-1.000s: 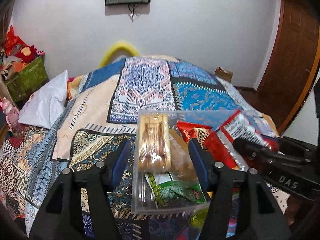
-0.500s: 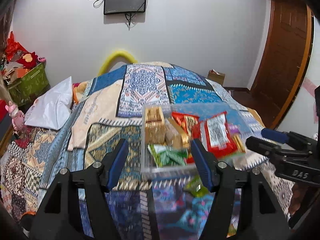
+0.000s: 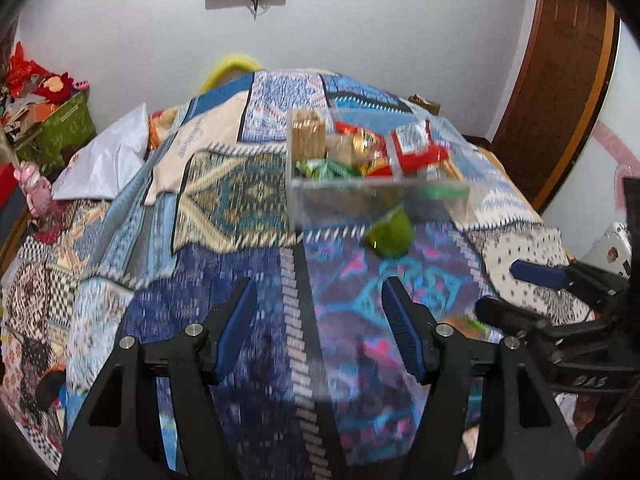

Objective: Organize snacks
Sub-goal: 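Grasp the green jelly cup with the left tool while the right tool grasps the orange snack bag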

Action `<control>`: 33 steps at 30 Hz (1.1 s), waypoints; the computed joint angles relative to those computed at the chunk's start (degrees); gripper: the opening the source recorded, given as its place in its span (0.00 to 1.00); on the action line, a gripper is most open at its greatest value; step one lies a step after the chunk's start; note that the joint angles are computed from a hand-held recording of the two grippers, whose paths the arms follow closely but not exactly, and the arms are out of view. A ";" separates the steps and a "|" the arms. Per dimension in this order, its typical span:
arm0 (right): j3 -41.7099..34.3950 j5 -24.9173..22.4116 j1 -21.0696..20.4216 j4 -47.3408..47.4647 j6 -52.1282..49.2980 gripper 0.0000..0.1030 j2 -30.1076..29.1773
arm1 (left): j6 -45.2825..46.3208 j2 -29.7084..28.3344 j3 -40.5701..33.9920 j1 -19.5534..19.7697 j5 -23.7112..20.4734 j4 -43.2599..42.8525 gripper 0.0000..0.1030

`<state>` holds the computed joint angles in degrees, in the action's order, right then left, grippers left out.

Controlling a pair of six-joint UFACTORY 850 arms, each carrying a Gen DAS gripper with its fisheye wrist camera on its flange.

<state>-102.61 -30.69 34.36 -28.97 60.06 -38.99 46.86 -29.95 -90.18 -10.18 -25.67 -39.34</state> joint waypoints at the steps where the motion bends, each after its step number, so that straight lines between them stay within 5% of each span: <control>1: -0.14 -0.42 0.18 1.02 -0.69 0.69 -0.42 | 0.33 0.37 0.82 0.23 -0.19 -0.50 0.63; 5: -0.95 -2.35 0.71 6.06 -3.88 0.70 -2.65 | 0.24 1.15 2.86 0.78 -0.98 -1.03 0.62; 11: -0.71 -0.75 1.39 6.68 -3.66 0.84 -3.73 | 0.71 1.78 4.54 0.74 -1.25 -1.37 0.62; 19: 1.73 4.81 0.68 11.35 -7.75 0.34 -2.26 | -1.38 0.68 3.43 0.06 -1.80 0.31 0.62; 33: 8.64 6.27 -2.47 -9.98 13.50 0.31 4.69 | -10.06 -8.08 -9.25 -4.66 -4.97 7.83 0.62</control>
<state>-93.98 -24.42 31.89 -38.95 73.56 -34.29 36.79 -38.03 -99.44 -14.83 -30.64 -31.51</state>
